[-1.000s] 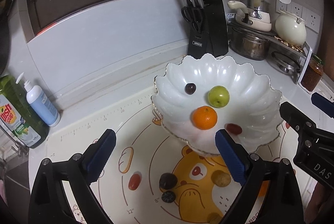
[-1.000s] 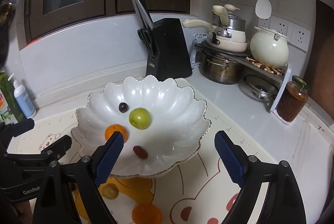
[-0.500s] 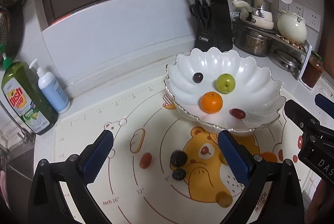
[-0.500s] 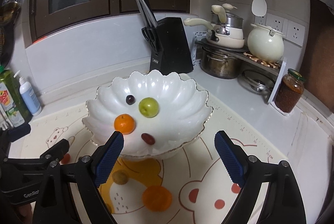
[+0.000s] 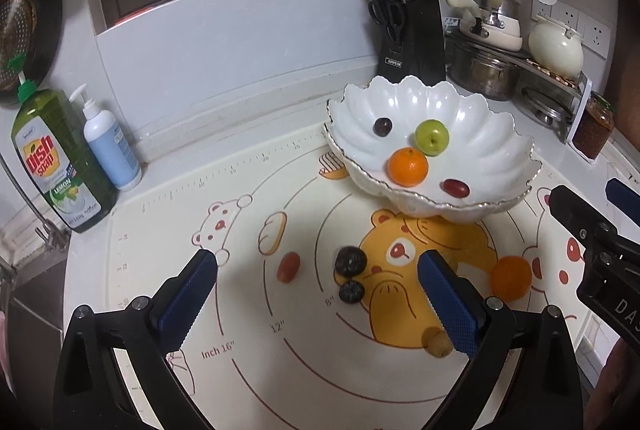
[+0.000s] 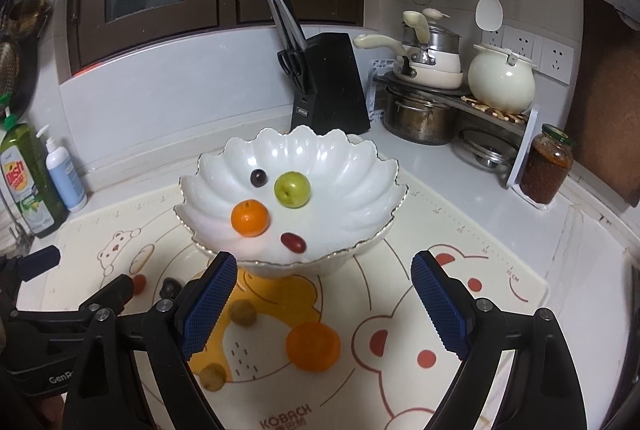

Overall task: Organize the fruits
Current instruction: 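Withdraw both tools from the bowl back toward the mat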

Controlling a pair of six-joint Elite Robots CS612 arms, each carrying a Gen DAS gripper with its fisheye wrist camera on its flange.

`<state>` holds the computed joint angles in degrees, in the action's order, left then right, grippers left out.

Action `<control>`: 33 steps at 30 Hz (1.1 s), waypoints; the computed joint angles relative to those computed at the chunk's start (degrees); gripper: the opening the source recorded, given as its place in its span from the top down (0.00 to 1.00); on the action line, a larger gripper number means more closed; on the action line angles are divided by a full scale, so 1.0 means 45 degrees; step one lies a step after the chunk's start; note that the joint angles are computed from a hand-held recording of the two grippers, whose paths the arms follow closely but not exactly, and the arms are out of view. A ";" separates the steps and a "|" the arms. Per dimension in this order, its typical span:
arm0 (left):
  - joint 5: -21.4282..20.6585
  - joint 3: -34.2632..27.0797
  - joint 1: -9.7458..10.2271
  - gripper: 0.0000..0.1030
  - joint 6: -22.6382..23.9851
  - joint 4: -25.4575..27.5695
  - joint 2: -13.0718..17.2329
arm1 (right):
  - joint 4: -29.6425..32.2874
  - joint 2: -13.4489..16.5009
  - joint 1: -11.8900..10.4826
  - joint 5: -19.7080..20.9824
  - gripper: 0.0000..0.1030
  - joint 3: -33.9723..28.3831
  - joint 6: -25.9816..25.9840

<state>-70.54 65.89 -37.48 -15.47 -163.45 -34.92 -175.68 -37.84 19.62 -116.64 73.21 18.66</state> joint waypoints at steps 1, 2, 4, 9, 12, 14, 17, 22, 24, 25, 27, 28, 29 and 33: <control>-0.0032 0.0083 0.0001 0.01 -0.0038 -0.0038 -0.0030 | -0.0001 -0.0009 0.0004 0.0026 0.13 0.0027 0.0006; -0.0034 0.0151 -0.0006 0.01 -0.0058 -0.0089 -0.0055 | -0.0014 -0.0017 0.0016 0.0051 0.13 0.0065 0.0020; -0.0018 0.0264 -0.0014 0.01 -0.0094 -0.0150 -0.0090 | -0.0049 -0.0025 0.0047 0.0046 0.13 0.0123 0.0033; -0.0108 0.0530 -0.0007 0.01 -0.0201 -0.0375 -0.0160 | -0.0140 -0.0031 0.0112 0.0037 0.13 0.0217 0.0002; -0.0124 0.0648 -0.0015 0.01 -0.0210 -0.0458 -0.0186 | -0.0269 -0.0025 0.0148 -0.0064 0.13 0.0275 -0.0084; -0.0145 0.0691 -0.0024 0.01 -0.0193 -0.0509 -0.0184 | -0.0342 -0.0021 0.0165 -0.0102 0.13 0.0326 -0.0089; -0.0192 0.0724 -0.0034 0.01 -0.0093 -0.0570 -0.0158 | -0.0426 -0.0011 0.0176 -0.0083 0.13 0.0405 -0.0033; -0.0227 0.0682 -0.0042 0.01 0.0025 -0.0572 -0.0056 | -0.0471 0.0032 0.0169 -0.0103 0.13 0.0496 0.0006; -0.0240 0.0577 -0.0042 0.01 0.0052 -0.0490 0.0032 | -0.0405 0.0063 0.0149 -0.0081 0.13 0.0497 0.0078; -0.0230 0.0514 -0.0043 0.01 0.0054 -0.0458 0.0083 | -0.0361 0.0082 0.0142 -0.0073 0.13 0.0487 0.0123; -0.0203 0.0384 -0.0045 0.01 0.0047 -0.0393 0.0184 | -0.0259 0.0118 0.0110 -0.0045 0.13 0.0491 0.0246; -0.0142 0.0327 -0.0050 0.01 0.0034 -0.0366 0.0232 | -0.0186 0.0141 0.0087 -0.0012 0.13 0.0474 0.0311; -0.0084 0.0228 -0.0052 0.01 0.0037 -0.0315 0.0303 | -0.0057 0.0180 0.0055 0.0031 0.13 0.0434 0.0402; -0.0123 -0.0277 -0.0020 0.03 0.0080 0.0077 0.0607 | 0.0350 0.0295 -0.0053 0.0257 0.13 0.0319 0.0702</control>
<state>-71.09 64.64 -37.57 -15.11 -163.10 -32.19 -174.11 -36.51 19.38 -115.48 74.65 21.82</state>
